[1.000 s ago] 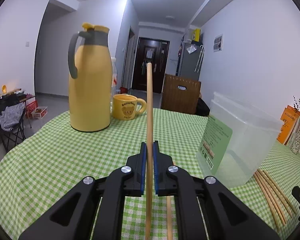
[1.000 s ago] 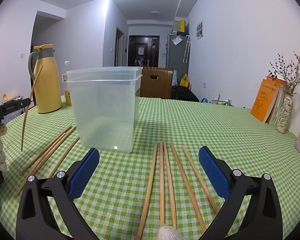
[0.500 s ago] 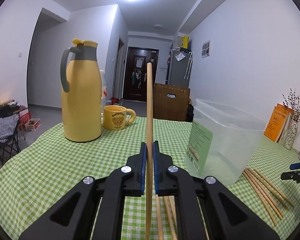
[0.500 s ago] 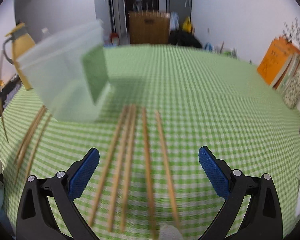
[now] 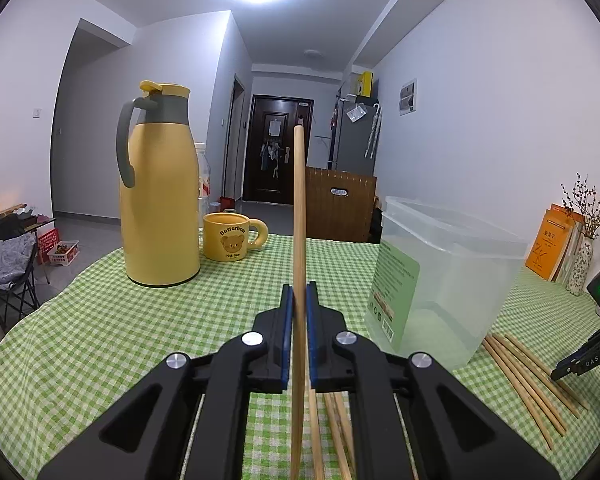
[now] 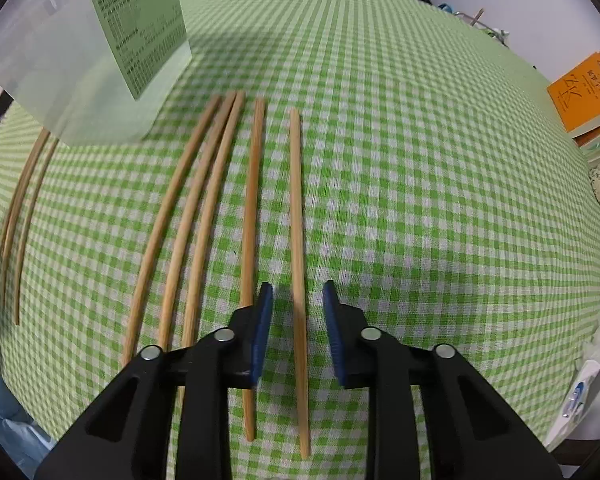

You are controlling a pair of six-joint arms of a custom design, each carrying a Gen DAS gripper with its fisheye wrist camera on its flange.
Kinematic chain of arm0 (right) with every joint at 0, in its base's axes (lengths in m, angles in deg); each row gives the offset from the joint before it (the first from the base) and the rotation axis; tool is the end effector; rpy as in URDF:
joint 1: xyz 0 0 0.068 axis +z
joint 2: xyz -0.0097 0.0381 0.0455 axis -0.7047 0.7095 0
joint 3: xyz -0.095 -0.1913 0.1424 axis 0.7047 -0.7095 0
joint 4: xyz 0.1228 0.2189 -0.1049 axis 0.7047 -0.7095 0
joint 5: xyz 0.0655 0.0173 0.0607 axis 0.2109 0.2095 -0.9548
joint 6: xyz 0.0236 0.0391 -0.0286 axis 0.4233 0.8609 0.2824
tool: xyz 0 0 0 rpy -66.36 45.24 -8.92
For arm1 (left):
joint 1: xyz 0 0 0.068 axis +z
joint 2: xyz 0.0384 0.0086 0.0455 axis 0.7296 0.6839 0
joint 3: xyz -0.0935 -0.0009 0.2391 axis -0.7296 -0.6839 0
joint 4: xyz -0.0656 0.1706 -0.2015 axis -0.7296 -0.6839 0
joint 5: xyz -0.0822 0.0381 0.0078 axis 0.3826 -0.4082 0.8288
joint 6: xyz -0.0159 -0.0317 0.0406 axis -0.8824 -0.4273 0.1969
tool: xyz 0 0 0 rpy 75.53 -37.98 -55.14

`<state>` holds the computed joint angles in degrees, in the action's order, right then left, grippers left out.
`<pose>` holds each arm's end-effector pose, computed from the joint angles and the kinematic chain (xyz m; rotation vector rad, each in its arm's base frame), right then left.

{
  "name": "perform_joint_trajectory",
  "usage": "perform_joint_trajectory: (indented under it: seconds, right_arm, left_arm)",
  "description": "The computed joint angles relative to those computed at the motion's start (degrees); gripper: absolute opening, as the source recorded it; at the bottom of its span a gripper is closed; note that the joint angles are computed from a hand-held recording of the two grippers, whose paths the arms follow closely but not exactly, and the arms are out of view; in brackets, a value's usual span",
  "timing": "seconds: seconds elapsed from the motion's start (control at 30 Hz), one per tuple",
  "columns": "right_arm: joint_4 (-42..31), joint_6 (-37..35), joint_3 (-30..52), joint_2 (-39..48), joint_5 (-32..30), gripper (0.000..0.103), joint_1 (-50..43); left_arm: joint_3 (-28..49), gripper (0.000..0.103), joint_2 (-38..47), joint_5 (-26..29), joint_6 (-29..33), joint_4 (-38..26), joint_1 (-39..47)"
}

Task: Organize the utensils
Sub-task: 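Grasp a wooden chopstick with the right gripper while the left gripper holds its chopstick, then carry both upright chopsticks over the clear plastic container with both grippers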

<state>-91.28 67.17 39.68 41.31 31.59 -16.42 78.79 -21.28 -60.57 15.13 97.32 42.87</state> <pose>0.2040 0.1008 0.1370 0.0927 2.8062 -0.1128 0.2060 -0.0198 0.1506 0.1114 1.8608 -0.2361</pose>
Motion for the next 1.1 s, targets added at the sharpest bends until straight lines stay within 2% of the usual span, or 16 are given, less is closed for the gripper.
perform_joint_trajectory:
  seconds: [0.13, 0.3, 0.47, 0.73, 0.93, 1.1]
  right_arm:
    - [-1.6, -3.15, 6.43, 7.28, -0.58, 0.014, -2.61]
    - [-4.25, -7.16, 14.82, 16.35, -2.83, 0.009, -5.1]
    - [-5.44, -8.49, 18.83, 20.4, -5.38, 0.007, -7.25]
    - [-5.99, -6.75, 22.68, 24.93, -3.31, 0.007, -6.35]
    - [-0.86, -2.37, 15.8, 18.4, -0.69, 0.007, -4.71]
    - [9.15, 1.01, 3.65, -1.02, 6.64, 0.007, -0.74]
  left_arm:
    - [-0.09, 0.004, 0.09, 0.21, -0.09, 0.27, 0.15]
    - [0.24, 0.004, 0.28, 1.07, -0.34, -0.21, 0.61]
    - [-0.22, 0.004, -0.62, 1.39, -0.44, -0.28, 0.66]
    - [-0.39, 0.004, -0.9, 1.36, -0.5, -0.29, 0.59]
    - [-0.69, 0.004, -1.25, 1.54, -1.35, 0.35, 1.07]
    - [-0.68, 0.004, -1.51, 2.31, -1.59, 0.02, 1.44]
